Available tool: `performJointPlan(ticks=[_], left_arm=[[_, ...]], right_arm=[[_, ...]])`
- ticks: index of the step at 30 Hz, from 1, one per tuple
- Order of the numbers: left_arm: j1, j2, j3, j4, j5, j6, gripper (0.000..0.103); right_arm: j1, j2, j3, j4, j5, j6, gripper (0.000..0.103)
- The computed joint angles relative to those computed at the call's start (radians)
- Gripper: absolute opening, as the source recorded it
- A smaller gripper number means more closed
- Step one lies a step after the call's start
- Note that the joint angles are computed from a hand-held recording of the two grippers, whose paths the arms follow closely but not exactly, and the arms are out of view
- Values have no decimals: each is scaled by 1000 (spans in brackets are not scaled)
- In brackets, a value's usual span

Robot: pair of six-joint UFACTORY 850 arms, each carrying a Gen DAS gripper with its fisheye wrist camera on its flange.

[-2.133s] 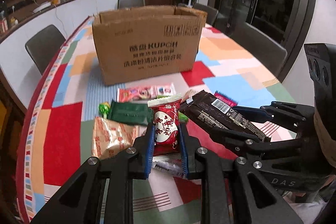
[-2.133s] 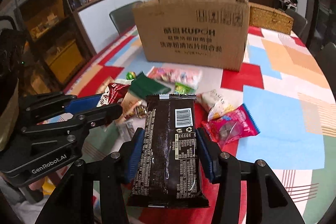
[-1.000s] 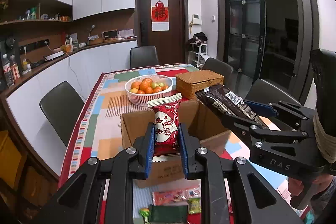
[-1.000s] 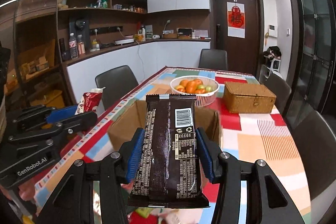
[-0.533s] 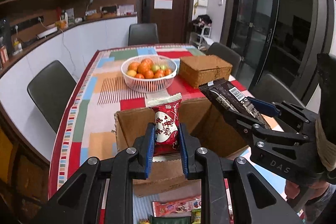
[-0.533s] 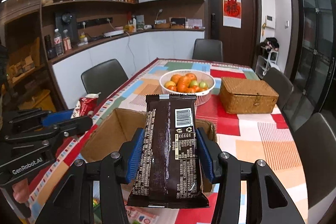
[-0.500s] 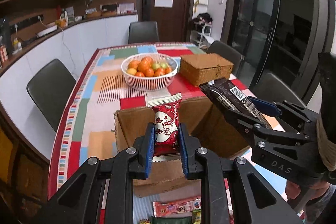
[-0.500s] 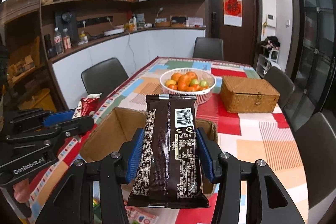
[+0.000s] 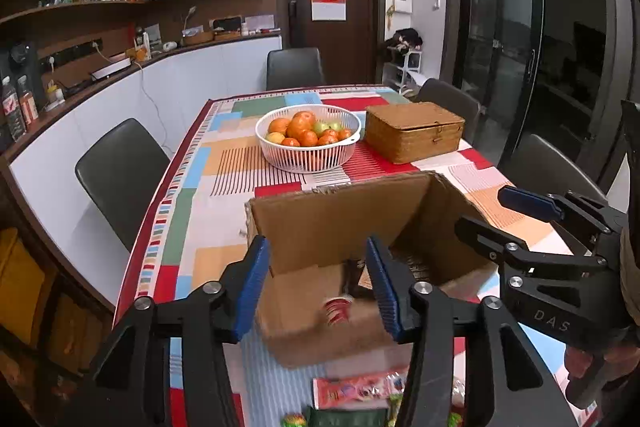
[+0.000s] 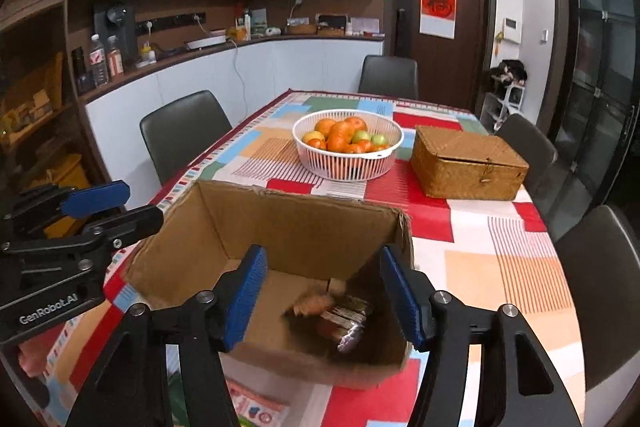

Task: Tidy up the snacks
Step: 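Withdraw both tools from the box back toward the snack pile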

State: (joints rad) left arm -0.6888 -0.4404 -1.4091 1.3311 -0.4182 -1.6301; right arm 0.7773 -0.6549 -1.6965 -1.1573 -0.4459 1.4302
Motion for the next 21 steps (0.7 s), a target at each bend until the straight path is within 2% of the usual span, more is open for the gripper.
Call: performJointPlan(ticks=[4,8,14,21], left_arm=[[-23,71,91,113,6,-139,52],[-57,124,159,197,-29,-239,57],[-103,178,236,248,-48,-329,62],[-149,207,295,237,-71,-337,63]], right_arm=[[29,57,81,-138,-21,135,60],[59,112,158,-235,-29,235,60],[96,185,270,-365,-22,389,60],[127,232,356,-406,-15,438,60]])
